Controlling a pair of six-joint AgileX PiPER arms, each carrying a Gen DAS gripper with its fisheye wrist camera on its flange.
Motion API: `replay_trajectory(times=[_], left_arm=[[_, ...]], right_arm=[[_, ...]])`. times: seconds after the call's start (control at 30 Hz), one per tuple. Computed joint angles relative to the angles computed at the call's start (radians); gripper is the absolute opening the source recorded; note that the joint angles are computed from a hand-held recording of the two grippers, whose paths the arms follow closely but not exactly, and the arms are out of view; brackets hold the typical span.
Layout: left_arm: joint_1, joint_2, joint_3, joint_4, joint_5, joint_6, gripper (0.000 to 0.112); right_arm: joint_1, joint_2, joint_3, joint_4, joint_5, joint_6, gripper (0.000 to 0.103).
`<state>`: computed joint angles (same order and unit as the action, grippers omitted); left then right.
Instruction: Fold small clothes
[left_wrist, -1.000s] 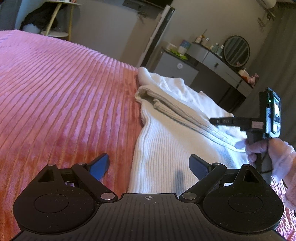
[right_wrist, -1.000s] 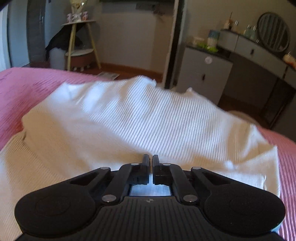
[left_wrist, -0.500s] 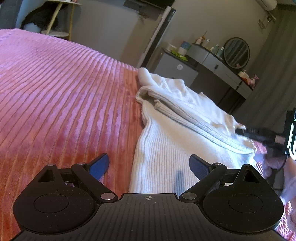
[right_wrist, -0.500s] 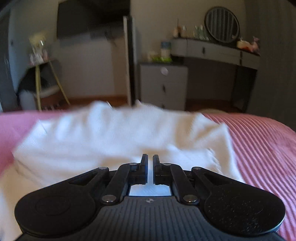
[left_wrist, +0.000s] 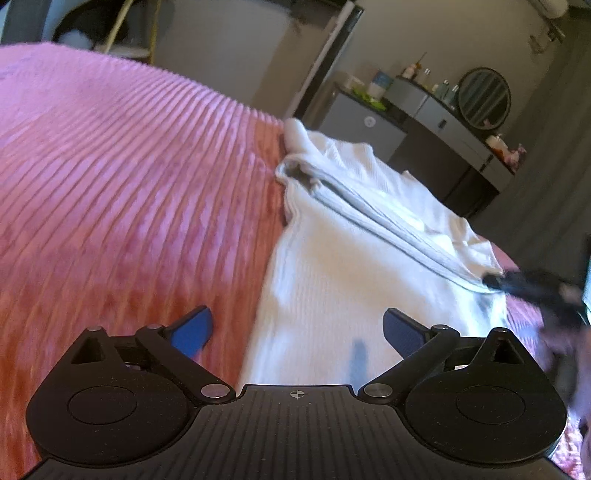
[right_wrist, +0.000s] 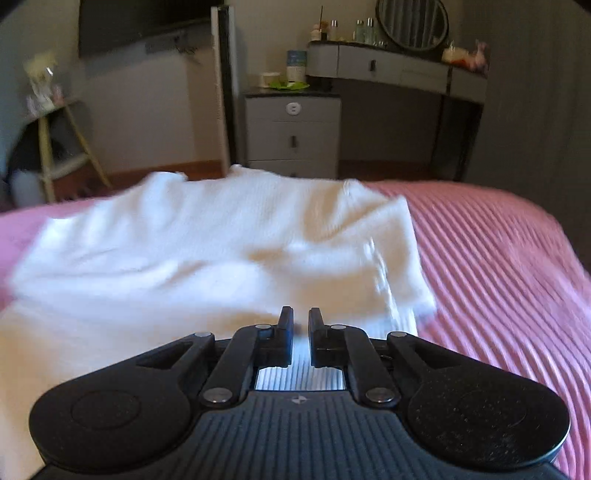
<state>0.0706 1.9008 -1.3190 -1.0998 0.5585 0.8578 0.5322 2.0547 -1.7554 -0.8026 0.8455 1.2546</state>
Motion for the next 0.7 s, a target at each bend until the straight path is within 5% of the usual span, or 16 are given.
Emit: replay_trajectory(times=[0.17,0.3,0.57,0.7], left_arm=[[0.013,-0.039,0.044,0.028,0.067,-0.101,0.102],[0.006,-0.098,0.103,0.101,0.084,-0.122,0.102],[0.016,-0.191,0.198,0.194,0.112,-0.236,0.095],[0.039,-0.197,0.205,0.177,0.168,-0.232,0.082]], right_arm=[[0.119,-0.351,0.477,-0.036,-0.054,0.250,0.021],[0.171,-0.530,0.708,0.071,-0.120,0.322,0.026],[0.209,-0.687,0.873,0.054,-0.160,0.456,0.034],[0.145,-0.731,0.951,0.220,-0.310,0.329,0.034]])
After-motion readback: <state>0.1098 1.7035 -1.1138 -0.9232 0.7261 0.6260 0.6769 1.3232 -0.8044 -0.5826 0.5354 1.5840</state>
